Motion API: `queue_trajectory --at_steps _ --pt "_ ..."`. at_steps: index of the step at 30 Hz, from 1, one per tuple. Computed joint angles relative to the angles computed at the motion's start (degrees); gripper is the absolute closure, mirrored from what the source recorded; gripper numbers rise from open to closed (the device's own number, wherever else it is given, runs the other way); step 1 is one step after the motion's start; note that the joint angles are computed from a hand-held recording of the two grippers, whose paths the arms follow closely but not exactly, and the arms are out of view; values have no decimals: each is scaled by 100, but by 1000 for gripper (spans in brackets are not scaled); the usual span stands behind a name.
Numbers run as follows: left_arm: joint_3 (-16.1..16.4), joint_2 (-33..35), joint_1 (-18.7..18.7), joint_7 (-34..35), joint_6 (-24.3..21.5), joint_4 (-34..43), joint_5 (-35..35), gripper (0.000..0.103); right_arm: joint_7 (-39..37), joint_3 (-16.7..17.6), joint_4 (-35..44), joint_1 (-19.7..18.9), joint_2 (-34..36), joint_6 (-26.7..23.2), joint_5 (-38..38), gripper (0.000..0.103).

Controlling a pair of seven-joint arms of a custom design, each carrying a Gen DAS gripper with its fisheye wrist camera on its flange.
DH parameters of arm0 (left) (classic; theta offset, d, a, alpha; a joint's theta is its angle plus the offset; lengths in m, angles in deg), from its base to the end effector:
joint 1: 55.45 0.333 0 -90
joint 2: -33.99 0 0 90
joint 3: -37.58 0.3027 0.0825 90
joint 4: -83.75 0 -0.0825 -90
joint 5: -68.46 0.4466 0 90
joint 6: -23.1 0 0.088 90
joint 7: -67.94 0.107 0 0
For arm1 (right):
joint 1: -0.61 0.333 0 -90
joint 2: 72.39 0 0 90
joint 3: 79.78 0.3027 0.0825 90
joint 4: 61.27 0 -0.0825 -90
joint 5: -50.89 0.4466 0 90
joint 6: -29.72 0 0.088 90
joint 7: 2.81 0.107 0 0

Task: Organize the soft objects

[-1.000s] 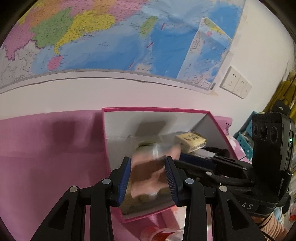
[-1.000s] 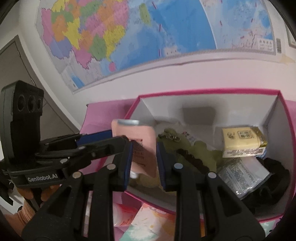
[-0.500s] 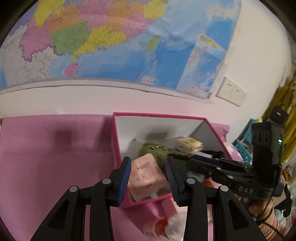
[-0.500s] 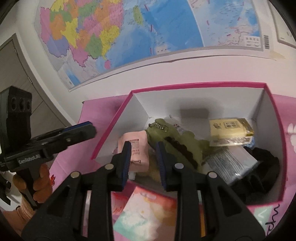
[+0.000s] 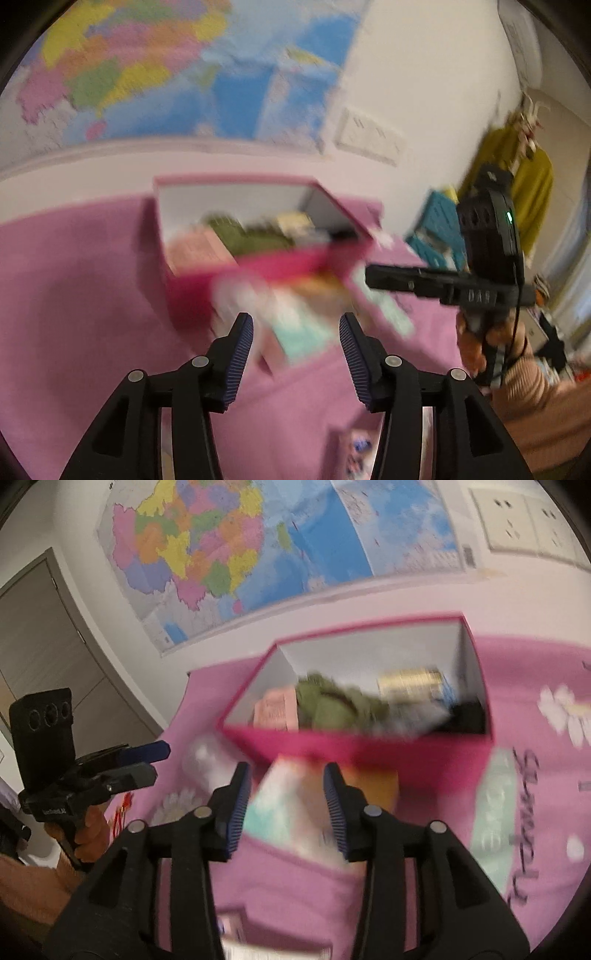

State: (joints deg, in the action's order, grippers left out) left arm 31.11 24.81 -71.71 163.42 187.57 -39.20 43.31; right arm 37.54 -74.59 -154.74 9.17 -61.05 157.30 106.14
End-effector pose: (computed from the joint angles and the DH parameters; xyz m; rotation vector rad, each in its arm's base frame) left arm 0.5723 -0.2169 0.5357 -1.7105 1.9499 -1.2042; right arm 0.6936 0.1912 0.5285 -1.9571 0.9866 0.0935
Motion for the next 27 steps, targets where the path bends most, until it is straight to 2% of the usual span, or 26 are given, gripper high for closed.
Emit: queue_trajectory --at_steps 2,7,12,15,17,20,27 --pt "-17 -80 -97 80 -191 -157 -123 53 129 -75 -363 -40 -217 -118 -148 56" --pt "124 -277 -512 919 -763 -442 -1293 53 459 -272 -1067 -108 -610 -405 -374 56" --pt "77 -438 -628 1290 -1128 -635 -2008 53 596 -404 -1527 -145 -856 -633 -393 56" --pt "11 -536 -649 1254 -1320 -747 -2137 53 532 -449 -1748 -143 -1002 -729 -409 55" --pt "92 -626 -754 1434 -1549 -823 -2560 53 510 -468 -1867 -124 -1096 -746 -414 55" --pt "-40 -751 -711 1302 -1639 -944 -2408 53 451 -506 -2036 -101 -1226 -750 -378 55" --pt "-3 -557 -736 1395 -1970 -781 -2579 53 332 -551 -2246 -33 -1369 -681 -223 50"
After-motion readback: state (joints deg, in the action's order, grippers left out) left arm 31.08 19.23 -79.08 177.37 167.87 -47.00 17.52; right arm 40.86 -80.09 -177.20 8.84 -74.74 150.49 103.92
